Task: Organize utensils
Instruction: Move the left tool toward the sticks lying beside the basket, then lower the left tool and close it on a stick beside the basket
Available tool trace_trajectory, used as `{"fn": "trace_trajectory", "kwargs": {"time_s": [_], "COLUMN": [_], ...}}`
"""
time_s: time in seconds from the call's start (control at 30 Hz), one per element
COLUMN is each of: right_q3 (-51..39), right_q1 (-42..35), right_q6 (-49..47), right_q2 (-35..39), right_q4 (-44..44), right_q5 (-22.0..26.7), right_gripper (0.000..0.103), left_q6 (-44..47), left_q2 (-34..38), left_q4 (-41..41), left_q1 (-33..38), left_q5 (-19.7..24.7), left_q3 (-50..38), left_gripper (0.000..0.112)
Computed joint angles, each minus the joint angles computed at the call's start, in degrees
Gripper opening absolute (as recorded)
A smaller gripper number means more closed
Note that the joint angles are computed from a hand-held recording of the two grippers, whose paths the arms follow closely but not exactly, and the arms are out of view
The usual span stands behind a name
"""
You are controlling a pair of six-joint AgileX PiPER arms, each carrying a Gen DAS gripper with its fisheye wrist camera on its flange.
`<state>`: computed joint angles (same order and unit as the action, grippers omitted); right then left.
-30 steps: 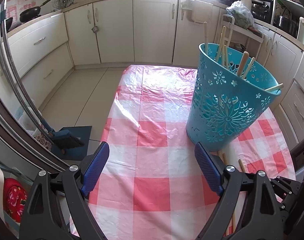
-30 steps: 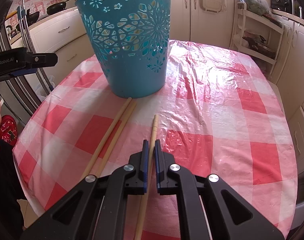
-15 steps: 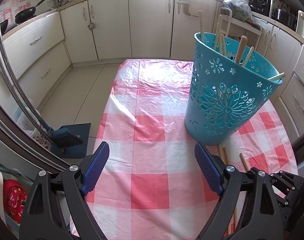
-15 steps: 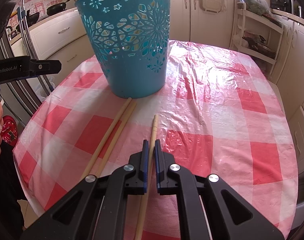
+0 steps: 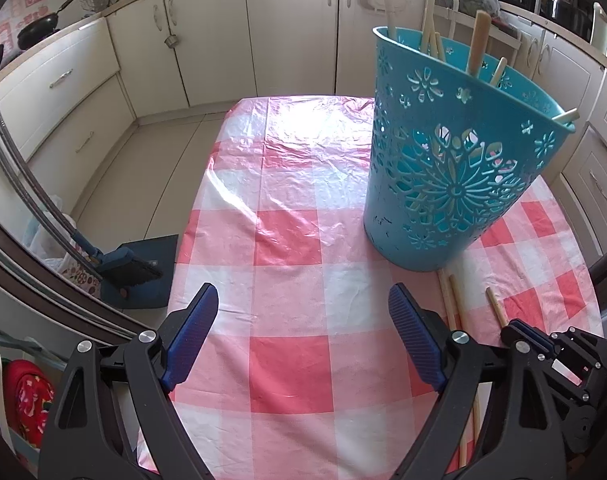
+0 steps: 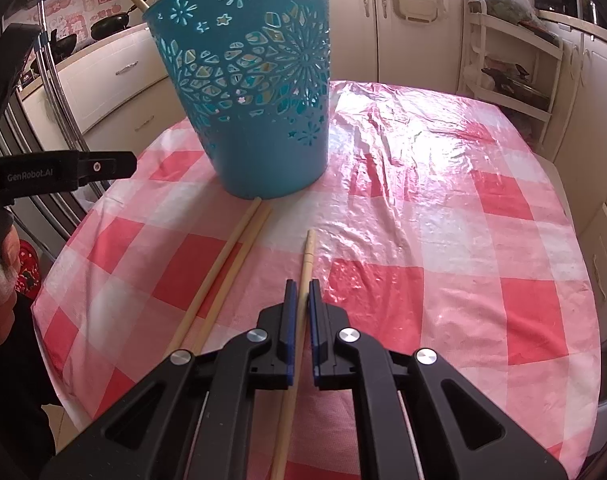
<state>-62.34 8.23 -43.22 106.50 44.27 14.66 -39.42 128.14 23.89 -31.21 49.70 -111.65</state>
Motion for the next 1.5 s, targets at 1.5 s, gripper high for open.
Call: {"fn": "trace_trajectory", "kwargs": {"time_s": [1.5], "right_q3": [-0.6], "right_q1": [-3.1], "right_q6": [-4.9], "right_q2": [0.4], "right_q4": [6.7], "right_q5": [4.7], "right_gripper": [0.007], "left_q6": [11.2], "left_q2": [15.2], "left_q4": [-9.6], "left_q1": [-5.8], "left_q5": [8.9], "left_q3": [-20.4], "left_gripper": [0.061]}}
